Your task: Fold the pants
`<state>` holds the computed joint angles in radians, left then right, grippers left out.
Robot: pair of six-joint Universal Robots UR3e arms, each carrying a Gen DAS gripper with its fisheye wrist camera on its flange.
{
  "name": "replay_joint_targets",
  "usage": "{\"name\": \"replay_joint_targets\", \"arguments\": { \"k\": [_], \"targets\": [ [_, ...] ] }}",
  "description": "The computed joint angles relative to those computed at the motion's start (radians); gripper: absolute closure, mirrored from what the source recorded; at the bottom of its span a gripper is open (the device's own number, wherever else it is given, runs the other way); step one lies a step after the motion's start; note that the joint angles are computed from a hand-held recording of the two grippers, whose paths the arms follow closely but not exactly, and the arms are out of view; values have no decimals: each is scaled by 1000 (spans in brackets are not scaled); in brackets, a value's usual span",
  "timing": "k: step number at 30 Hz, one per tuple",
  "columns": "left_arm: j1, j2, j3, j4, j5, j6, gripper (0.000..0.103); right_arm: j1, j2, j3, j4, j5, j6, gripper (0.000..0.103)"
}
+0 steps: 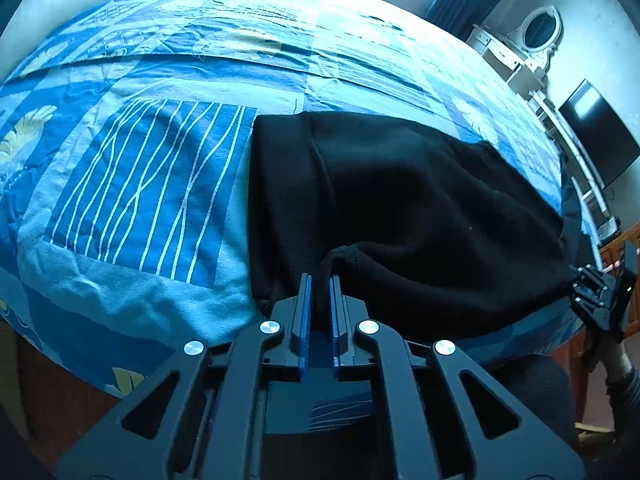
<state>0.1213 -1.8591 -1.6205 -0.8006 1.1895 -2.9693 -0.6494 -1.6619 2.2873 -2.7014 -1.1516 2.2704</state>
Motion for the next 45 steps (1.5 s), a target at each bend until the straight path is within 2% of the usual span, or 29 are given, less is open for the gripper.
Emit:
{"name": "replay_joint_targets", "arguments": {
  "k": [7,10,13,14,17,20,22,25,30,37,39,43,44,45],
  "targets": [
    [-28,3,1,8,60,2,94,-17,-29,21,10,7,16,80],
    [-38,8,2,6,85,-9,88,-35,-58,33,38,18,11,75],
    [4,42,-17,-23,34,-37,81,-61,-109,32,114,35,-9,64],
    [41,66,-36,-34,-13,-58,80,-74,-132,31,151,46,-18,60],
    [132,120,-81,-78,-142,-120,78,-143,-208,-9,350,113,-37,52],
    [182,156,-128,-102,-235,-174,77,-243,-223,-110,651,223,-44,50],
    [183,163,-145,-88,-256,-203,76,-293,-172,-191,837,280,-37,49],
    [160,143,-148,-70,-268,-261,73,-335,-104,-248,991,340,-25,49],
    [106,90,-128,-25,-235,-338,72,-372,10,-311,1179,415,-6,49],
    [80,49,-93,28,-229,-407,61,-351,76,-345,1246,473,39,42],
    [66,32,-78,39,-216,-426,57,-327,74,-332,1193,476,88,39],
    [36,-11,-33,38,-168,-441,57,-277,96,-315,1051,473,209,39],
    [32,-17,-22,31,-156,-436,65,-267,102,-310,1009,469,245,40],
    [19,-25,1,15,-123,-434,82,-251,101,-298,938,458,302,56]
  ]
}}
